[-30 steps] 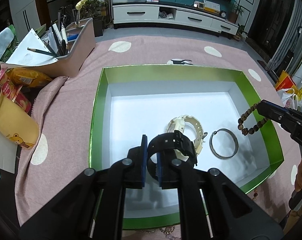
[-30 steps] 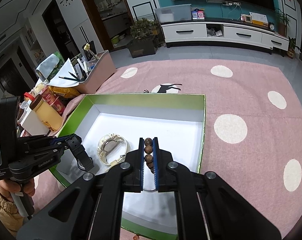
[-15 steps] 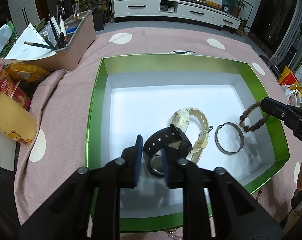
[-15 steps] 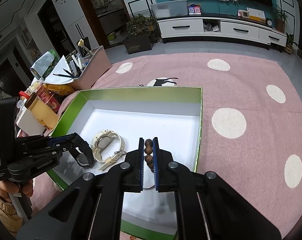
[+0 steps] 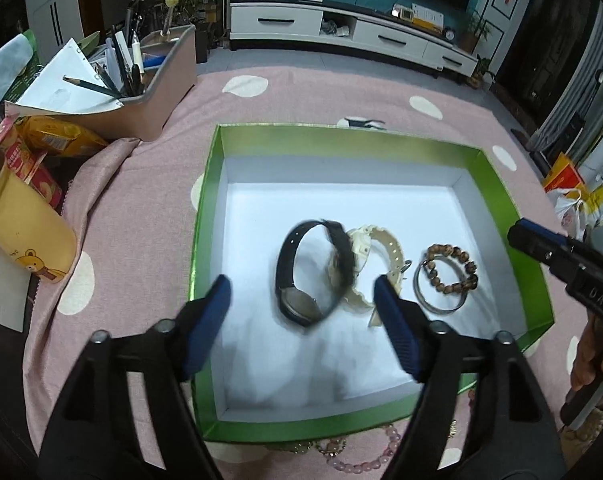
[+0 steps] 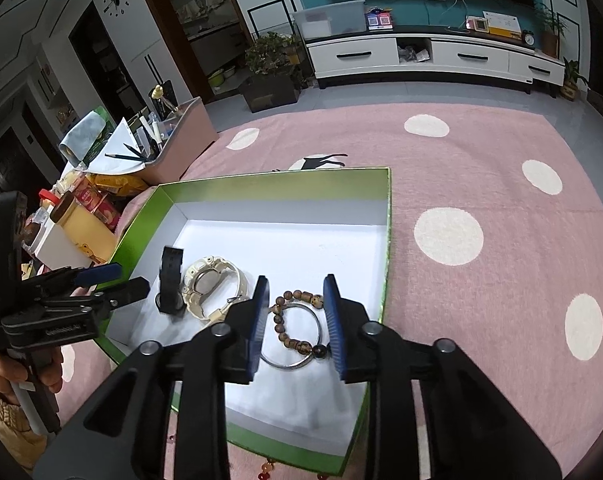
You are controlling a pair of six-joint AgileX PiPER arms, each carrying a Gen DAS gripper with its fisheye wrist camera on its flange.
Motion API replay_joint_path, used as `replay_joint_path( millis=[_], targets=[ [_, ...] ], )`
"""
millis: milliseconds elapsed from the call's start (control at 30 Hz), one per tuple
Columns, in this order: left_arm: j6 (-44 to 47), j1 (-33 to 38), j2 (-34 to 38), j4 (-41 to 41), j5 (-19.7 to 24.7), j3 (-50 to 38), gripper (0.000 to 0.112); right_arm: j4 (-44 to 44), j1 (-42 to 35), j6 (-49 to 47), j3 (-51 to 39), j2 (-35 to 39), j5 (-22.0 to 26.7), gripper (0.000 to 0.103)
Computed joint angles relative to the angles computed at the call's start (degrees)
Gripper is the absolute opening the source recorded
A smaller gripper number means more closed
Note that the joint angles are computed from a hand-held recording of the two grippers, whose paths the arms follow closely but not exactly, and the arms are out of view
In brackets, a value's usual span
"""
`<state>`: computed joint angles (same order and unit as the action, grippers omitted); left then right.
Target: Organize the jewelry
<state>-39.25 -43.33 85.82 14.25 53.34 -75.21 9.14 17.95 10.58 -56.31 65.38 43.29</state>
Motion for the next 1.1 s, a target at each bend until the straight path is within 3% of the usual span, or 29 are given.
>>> replay_joint_path(
  millis=[800,1100],
  targets=[
    [-11.55,-7.05,-11.5,6.28,4.48,6.07,0.08,-4.71,4.68,8.05,6.04,-15.1,6.46,0.03],
    [-17.11,-11.04,-17.54,8.17,6.06,10.95,0.08,-9.68,11.69,16.63,9.1,-20.83,9.11,0.03]
  ],
)
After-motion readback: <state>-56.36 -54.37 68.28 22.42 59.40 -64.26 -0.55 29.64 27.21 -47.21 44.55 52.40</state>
